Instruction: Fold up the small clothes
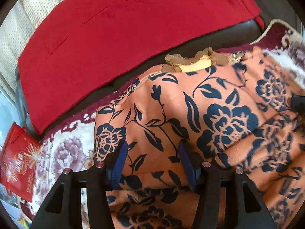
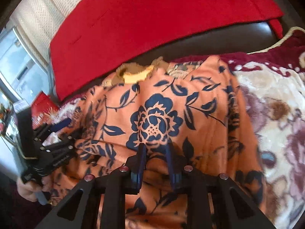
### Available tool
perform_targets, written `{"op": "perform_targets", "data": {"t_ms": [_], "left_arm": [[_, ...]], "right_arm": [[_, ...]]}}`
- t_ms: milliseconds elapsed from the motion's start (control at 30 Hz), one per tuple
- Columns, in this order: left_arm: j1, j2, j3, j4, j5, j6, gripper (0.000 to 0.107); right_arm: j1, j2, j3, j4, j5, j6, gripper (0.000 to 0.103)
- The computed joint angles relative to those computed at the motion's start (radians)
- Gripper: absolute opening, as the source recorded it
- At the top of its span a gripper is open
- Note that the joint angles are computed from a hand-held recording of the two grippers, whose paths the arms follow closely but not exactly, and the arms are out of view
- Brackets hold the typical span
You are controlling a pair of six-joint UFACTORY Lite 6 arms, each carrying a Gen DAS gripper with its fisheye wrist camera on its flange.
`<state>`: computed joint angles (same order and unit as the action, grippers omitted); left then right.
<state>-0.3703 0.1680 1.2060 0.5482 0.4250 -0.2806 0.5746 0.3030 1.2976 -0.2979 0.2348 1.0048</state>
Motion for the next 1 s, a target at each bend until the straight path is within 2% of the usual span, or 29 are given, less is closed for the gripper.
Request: {"op": "perform_targets", "data": {"t_ms": [67, 133, 167, 200, 233, 267, 333, 367, 500, 600, 667, 733, 833, 933, 1000], "left_arm": [[0.053, -0.051, -0.027, -0.190, -0.015, 0.182, 0.056], [0.101, -0.129, -0.079, -0.260, -0.026, 0.255, 0.057], [0.120, -0.167, -0.106, -0.274, -0.030, 0.274, 0.058], [0.152, -0.217, -0.143, -0.326, -0.039, 0.334, 0.062], [0.194, -0.291, -0.198, -0.420, -0.046, 0.436, 0.068], [0.233, -0.351, -0.246, -0.518, -0.047, 0.541, 0.070], [0.353, -0.507, -0.366, -0.715, -0.014, 0.750, 0.076], [0.419, -0.553, -0.400, -0.807, 0.017, 0.855, 0.077], [0.766, -0.751, -0.542, -1.077, 0.247, 1.254, 0.078], [1.066, -0.851, -0.616, -1.149, 0.448, 1.490, 0.078], [1.239, -0.875, -0.643, -1.169, 0.570, 1.611, 0.078], [1.393, -0.912, -0.682, -1.158, 0.674, 1.733, 0.078], [1.523, -0.975, -0.729, -1.140, 0.750, 1.852, 0.078], [1.579, -0.895, -0.710, -1.120, 0.803, 1.901, 0.078], [1.585, -0.813, -0.683, -1.101, 0.800, 1.894, 0.078]], "right_arm": [[0.014, -0.146, -0.148, -0.172, -0.056, 0.209, 0.025], [0.020, -0.332, -0.332, -0.327, -0.111, 0.419, 0.025], [0.025, -0.428, -0.421, -0.395, -0.121, 0.523, 0.031], [0.030, -0.495, -0.481, -0.472, -0.119, 0.628, 0.039], [0.049, -0.583, -0.548, -0.539, -0.087, 0.733, 0.070], [0.062, -0.655, -0.586, -0.622, -0.046, 0.837, 0.083], [0.151, -0.837, -0.705, -0.759, 0.067, 1.027, 0.083], [0.204, -0.914, -0.753, -0.765, 0.128, 1.070, 0.083], [0.429, -1.112, -0.836, -0.618, 0.360, 1.075, 0.083], [0.708, -1.126, -0.832, -0.573, 0.593, 1.190, 0.083], [0.850, -1.062, -0.839, -0.575, 0.646, 1.337, 0.083], [0.904, -0.965, -0.836, -0.565, 0.606, 1.433, 0.083], [0.903, -0.770, -0.814, -0.579, 0.459, 1.529, 0.083], [0.833, -0.590, -0.752, -0.503, 0.339, 1.423, 0.083], [0.789, -0.521, -0.747, -0.460, 0.273, 1.370, 0.083]]}}
